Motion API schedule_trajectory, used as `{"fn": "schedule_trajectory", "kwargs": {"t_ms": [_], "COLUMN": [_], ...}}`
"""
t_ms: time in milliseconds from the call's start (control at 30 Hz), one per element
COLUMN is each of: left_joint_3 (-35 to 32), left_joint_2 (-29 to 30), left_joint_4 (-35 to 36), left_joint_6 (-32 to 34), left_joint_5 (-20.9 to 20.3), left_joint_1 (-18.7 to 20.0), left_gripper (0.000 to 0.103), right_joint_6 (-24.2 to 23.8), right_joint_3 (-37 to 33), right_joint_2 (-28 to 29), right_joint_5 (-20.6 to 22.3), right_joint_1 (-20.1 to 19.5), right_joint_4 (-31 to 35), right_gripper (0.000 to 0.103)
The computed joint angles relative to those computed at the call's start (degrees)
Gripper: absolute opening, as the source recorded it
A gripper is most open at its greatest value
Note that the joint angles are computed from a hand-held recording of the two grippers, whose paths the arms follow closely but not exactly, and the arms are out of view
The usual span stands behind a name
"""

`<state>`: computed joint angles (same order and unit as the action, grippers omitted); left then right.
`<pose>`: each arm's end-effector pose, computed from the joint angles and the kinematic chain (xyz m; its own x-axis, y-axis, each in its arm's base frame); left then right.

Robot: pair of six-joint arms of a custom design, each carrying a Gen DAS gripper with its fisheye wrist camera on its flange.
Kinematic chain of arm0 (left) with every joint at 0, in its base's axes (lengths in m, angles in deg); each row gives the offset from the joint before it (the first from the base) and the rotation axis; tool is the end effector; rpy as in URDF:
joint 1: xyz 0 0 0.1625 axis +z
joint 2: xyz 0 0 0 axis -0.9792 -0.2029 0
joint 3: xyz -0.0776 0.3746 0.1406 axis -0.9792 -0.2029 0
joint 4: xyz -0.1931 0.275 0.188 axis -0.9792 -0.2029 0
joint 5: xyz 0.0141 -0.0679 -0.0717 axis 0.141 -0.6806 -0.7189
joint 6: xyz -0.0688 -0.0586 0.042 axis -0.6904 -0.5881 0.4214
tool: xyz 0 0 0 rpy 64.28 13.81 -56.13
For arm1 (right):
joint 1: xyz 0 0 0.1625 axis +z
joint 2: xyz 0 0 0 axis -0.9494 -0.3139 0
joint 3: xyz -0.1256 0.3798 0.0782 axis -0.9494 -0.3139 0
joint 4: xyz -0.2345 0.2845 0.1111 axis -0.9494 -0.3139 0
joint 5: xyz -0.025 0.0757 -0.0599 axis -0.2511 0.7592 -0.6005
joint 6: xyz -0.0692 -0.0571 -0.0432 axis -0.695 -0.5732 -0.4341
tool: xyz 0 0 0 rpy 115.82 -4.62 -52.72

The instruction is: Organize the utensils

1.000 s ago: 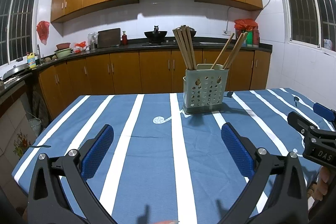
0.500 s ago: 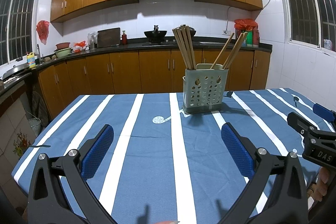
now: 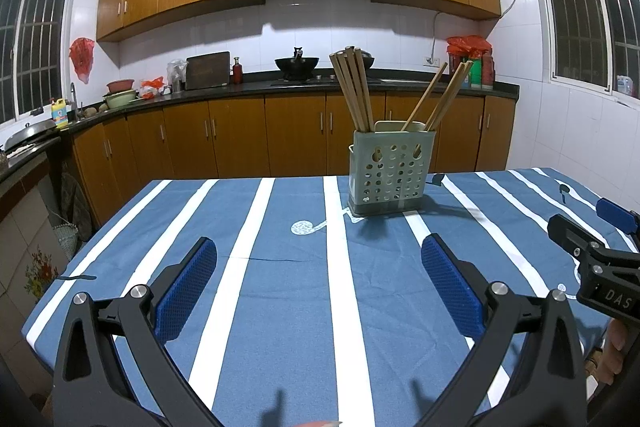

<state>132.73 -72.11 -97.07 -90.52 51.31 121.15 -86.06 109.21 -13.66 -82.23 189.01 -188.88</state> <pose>-0.0705 -0.3791 0.2912 -0.6398 -0.3289 -0.6946 0.5968 0.3568 -0.7187 0.3460 -0.4717 0.0133 -0.6761 -0.3509 0.6480 -0.7362 0.3586 -0.5740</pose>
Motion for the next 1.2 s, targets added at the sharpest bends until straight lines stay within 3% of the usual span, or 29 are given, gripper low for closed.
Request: {"fn": "schedule_trajectory", "kwargs": {"t_ms": [1200], "left_joint_3": [-0.06], "left_joint_2": [0.20], "left_joint_4": [0.95], "left_joint_6": [-1.22], "left_joint_5": [-0.15], "left_joint_1": [0.02], "left_gripper": [0.101], "right_joint_6": [0.50], "right_joint_3": [0.22], "right_joint_2": [0.08], "right_joint_5": [-0.29], "right_joint_1": [0.28], "right_joint_4": [0.17], "right_gripper": [0.099]}}
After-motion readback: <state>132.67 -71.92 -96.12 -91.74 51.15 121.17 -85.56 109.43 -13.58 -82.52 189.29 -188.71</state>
